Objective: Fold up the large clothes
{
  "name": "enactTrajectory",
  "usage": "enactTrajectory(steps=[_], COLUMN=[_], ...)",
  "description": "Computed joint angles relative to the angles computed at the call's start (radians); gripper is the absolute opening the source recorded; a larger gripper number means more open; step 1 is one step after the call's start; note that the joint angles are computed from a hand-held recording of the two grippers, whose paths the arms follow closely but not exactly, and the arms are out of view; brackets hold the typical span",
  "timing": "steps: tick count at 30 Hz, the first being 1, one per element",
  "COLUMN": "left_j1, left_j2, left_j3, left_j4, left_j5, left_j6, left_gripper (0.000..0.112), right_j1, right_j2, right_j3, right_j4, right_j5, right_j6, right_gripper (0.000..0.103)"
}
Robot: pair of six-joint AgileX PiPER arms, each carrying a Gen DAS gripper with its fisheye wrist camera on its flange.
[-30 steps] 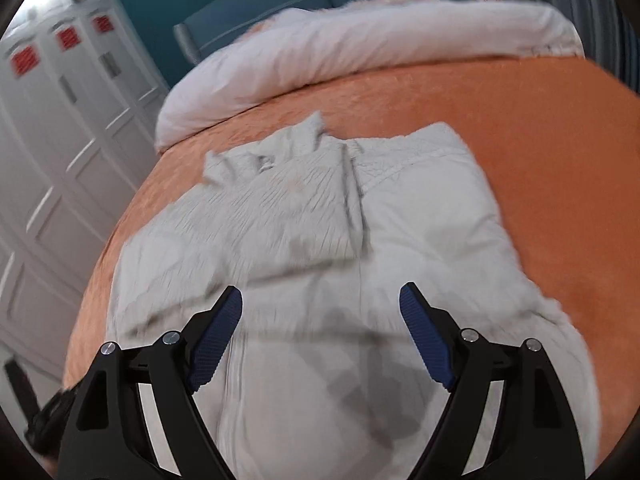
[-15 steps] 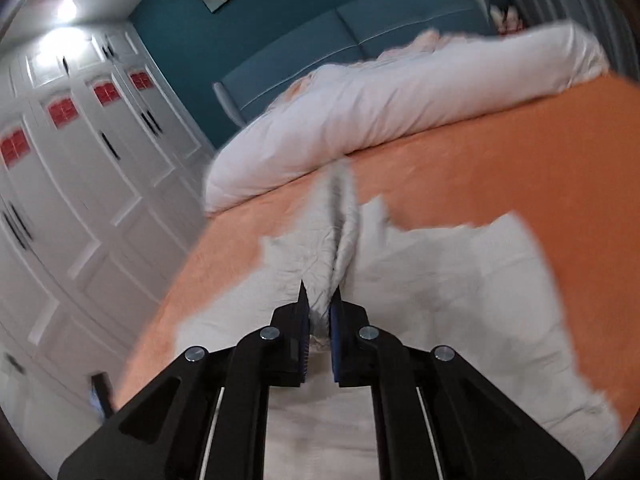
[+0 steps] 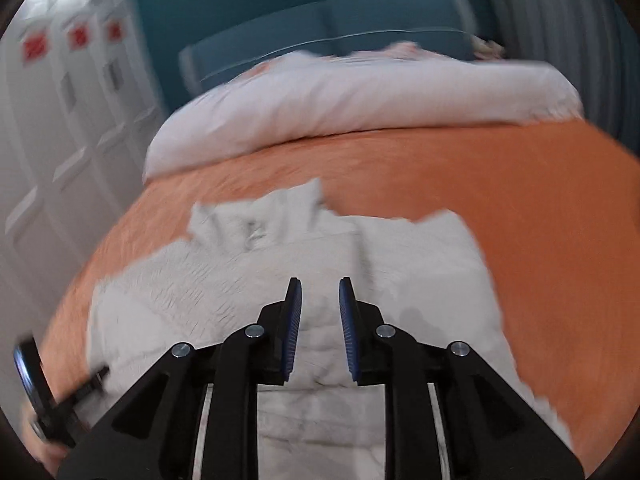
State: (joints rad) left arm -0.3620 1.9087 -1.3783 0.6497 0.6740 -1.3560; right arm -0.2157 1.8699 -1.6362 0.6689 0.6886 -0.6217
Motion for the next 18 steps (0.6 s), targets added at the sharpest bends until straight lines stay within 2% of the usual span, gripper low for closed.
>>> enactTrajectory(steps=[3,5,7,8,11,13,15,17,18], left_j1=[-0.001,-0.002,-0.004,-0.009,-0.019,-0.018,-0.008,0.010,0.015], left_j2=[-0.001,0.000,0.005,0.014,0.034,0.039,0.023,-0.035,-0.086], left_j3=[0.007,0.015,0.018,0.012,-0.010,-0.024,-0.027,-0.002,0.037], left_j4=[0.011,0.025,0.041,0.055,0.072,0.058,0.013,-0.076,-0.120], left_j5=[-0.006,-0.015,-0.021,-0.013,0.014,0.027,0.032,0.041,0.039], left_j6=[-0.011,-0.025,-0.038,-0.048,-0.053,-0.034,0.007,0.084,0.113], left_gripper=[0.083,0.084,0.086,0.087,0.090,0.090,0.090,0.090,0.090], right_j1=[0.040,0.029,-0.004,0.001,0.060,0.072,0.053,-0.029,-0.087], right_j2=[0.143,0.214,0.202,0.184,0.140,0.147,0.133,0.056,0.000], right_j3=[-0.144,-0.156,-0.095,-0.063,0.012,-0.003,-0.034,-0.014,0.035], right_j4=[-0.183,-0.158,-0.052,-0.059,-0.183,-0.242,-0.245,-0.166,-0.081], right_j5=[0.101,0.111,0.089,0.060,-0.061,-0.068,0.008,0.126,0.168], right_j6=[0.111,0.095,0.018,0.006,0.048,0.083,0.107,0.078,0.004], right_gripper=[0.018,0.015,0.015,0.015,0.016,0.016,0.019,0.031,0.044])
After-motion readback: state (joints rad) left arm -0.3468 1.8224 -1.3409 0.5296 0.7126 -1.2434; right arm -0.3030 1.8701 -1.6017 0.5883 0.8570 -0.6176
